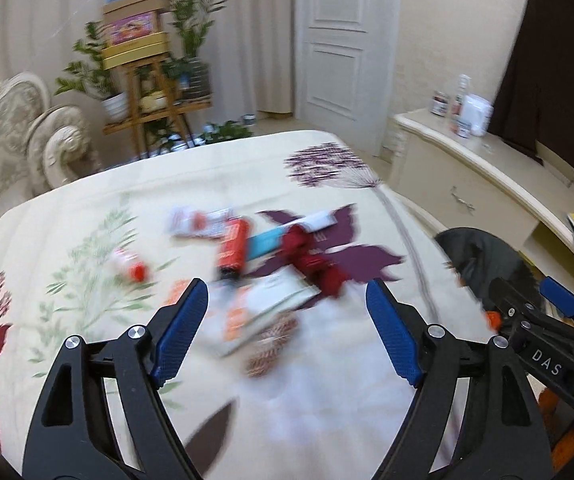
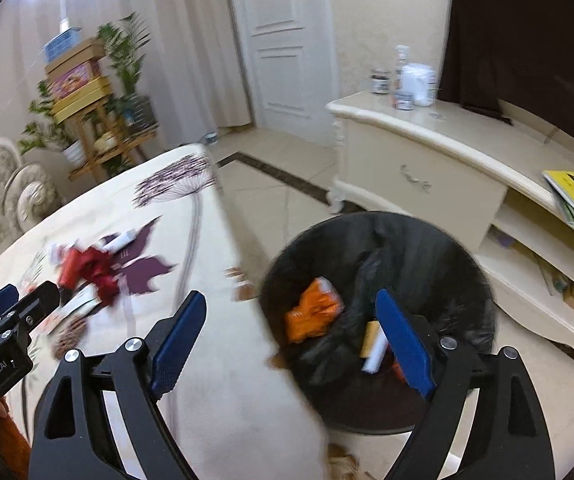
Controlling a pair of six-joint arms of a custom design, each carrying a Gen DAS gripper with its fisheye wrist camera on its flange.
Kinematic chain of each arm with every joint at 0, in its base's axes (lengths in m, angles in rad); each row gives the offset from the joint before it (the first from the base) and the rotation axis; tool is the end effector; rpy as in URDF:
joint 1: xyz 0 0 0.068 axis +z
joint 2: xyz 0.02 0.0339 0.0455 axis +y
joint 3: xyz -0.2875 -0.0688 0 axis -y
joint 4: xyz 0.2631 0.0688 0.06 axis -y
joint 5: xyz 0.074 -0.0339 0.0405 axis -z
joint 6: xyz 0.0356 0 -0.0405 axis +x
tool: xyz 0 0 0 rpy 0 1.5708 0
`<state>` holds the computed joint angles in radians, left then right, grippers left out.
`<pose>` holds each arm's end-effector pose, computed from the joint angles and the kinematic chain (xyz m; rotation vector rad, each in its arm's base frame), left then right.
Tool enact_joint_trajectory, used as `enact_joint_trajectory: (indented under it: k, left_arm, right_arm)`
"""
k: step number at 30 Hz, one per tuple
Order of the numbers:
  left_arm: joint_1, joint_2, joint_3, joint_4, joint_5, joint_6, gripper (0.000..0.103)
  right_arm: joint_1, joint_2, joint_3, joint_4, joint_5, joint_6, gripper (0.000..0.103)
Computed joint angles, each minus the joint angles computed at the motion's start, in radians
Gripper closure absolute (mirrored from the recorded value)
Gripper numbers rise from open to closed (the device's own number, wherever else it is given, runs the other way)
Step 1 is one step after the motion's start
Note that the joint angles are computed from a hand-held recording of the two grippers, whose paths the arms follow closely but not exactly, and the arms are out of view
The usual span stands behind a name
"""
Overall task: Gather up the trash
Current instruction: 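Move both open tools back over the table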
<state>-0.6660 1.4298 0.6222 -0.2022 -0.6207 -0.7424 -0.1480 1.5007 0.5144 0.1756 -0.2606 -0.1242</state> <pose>0.2169 -0.1441 0.1623 -0.3034 2.3147 0.1346 0.2682 -0.0307 0.1354 -0.0951 2.3517 0.1778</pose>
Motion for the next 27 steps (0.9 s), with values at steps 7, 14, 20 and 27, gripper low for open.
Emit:
enact_joint_trajectory:
  k: [7,14,20,27]
  left_arm:
    - [0.1,-0.201,-0.166,-0.075,-0.003,-0.029,0.023]
    - [0.245,-0.405,-0.292,-0.154,0.038,-0.007,0.023]
    - [0.347,-0.512,-0.341,-0.172,0.09,0.041,0.023]
    - [0.389,-0.496,-0.36,-0.121,0.141,0.068,0.023]
  right_arm:
    - [0.236,-0.053,-0.05,-0.017,0.09,0.034,0.019]
    - [0.449,-0.054,-0.054,-0.025,0.172,0.097,0.019]
    - [0.581,-0.006,-0.024,-0.029,0.252,0.138,0.019]
    - [0.622,0.06,0.015,-0.048,0.308,0.135,0.019]
